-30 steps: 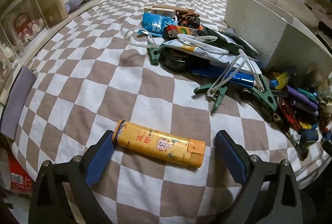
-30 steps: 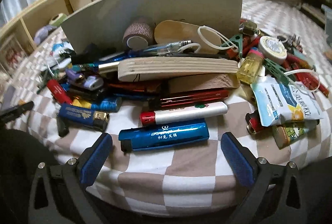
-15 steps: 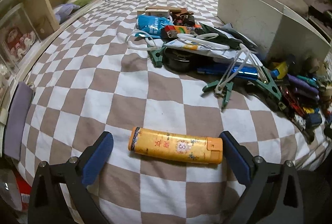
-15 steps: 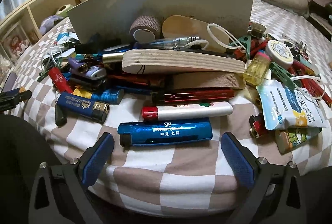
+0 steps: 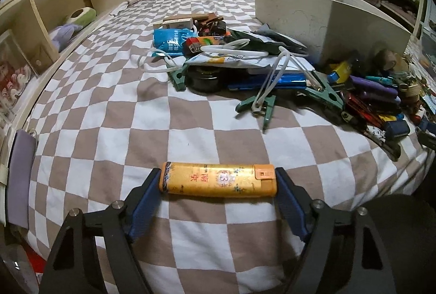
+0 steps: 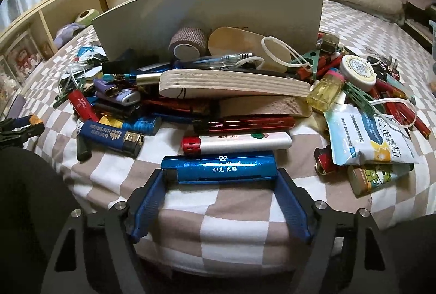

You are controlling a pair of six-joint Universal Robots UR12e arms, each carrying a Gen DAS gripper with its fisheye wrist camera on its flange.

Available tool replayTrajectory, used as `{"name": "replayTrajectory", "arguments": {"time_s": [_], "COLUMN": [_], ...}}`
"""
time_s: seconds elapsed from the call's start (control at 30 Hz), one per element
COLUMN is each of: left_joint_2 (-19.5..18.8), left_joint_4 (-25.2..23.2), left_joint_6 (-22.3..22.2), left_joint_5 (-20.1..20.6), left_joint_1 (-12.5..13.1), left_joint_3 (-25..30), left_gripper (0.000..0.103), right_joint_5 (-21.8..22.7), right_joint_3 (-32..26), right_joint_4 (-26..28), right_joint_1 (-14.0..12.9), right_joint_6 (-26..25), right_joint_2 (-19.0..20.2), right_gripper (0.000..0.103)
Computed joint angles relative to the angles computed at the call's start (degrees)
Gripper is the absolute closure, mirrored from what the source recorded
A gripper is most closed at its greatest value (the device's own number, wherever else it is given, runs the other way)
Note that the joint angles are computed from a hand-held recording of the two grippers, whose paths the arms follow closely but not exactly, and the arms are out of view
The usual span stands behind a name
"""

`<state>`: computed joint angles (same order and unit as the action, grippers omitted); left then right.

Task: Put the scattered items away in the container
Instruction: 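Close the right tool on the blue lighter while left tool hovers over the yellow lighter, then close the left tool on the yellow lighter while right tool lifts the blue lighter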

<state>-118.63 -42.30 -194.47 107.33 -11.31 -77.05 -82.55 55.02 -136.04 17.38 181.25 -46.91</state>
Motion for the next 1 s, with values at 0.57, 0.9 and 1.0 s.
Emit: {"name": "replayTrajectory", "arguments": {"time_s": [0.57, 0.9, 1.0], "left_joint_2": [-0.33, -0.94, -1.44], "left_joint_4": [3.75, 5.37, 5.83], "left_joint_6": [-6.1, -7.76, -9.2], "left_joint_5": [3.27, 2.33, 1.5], "left_joint_1": [-1.99, -4.35, -4.83], "left_joint_3": [2.31, 4.55, 5.5], "left_gripper": [0.022, 0.022, 0.022], "right_joint_5": [11.13, 13.69, 15.15], "right_joint_3": [2.39, 3.08, 2.91], "right_joint_4": [-2.3, -4.15, -4.5], "right_joint_1": [-2.1, -2.89, -3.33], "right_joint_6": [4.52, 5.89, 6.3], "right_joint_2": [-1.68, -2.6, -2.72], "right_gripper": [0.022, 0.022, 0.022]}}
